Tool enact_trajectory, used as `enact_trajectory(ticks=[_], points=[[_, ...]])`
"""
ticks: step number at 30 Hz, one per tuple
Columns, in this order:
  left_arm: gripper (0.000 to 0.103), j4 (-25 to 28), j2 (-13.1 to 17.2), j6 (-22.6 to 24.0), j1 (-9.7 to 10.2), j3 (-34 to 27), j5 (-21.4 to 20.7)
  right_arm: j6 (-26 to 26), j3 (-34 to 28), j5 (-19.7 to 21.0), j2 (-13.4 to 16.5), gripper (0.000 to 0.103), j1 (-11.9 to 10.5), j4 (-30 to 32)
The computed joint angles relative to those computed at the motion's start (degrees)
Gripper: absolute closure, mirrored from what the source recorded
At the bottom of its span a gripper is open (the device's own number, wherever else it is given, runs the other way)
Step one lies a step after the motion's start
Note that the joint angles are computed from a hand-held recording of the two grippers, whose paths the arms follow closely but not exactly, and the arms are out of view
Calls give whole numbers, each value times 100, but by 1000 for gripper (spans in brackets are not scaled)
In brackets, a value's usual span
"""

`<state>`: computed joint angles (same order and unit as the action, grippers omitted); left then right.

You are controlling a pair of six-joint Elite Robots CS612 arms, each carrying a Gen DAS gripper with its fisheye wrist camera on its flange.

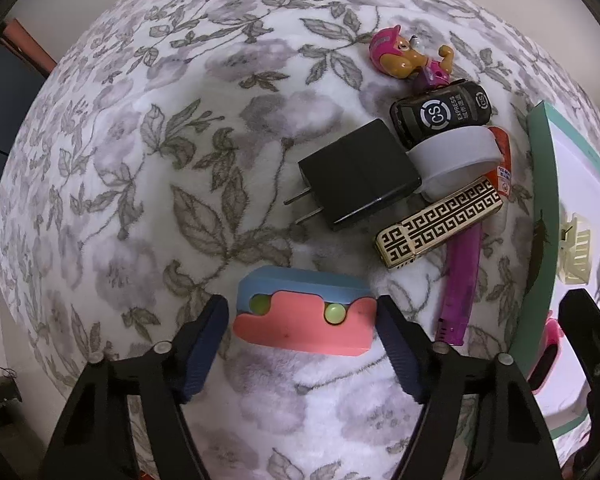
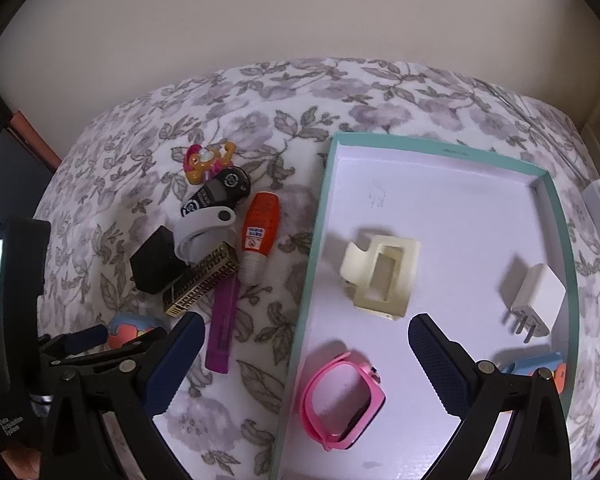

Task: Organize rigid objects
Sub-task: 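Grasp the pink-and-blue toy knife with the left tool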

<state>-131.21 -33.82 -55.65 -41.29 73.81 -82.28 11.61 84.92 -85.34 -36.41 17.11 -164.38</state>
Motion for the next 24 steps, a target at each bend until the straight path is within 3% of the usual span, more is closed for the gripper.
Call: enact_trajectory(ticks=[8, 24], points=[[30, -41, -100, -125, 39, 205, 76, -268, -185, 47, 111, 0, 76, -89], [30, 62, -438, -1207, 255, 766, 306, -1248, -704, -253, 486, 0, 370, 135]])
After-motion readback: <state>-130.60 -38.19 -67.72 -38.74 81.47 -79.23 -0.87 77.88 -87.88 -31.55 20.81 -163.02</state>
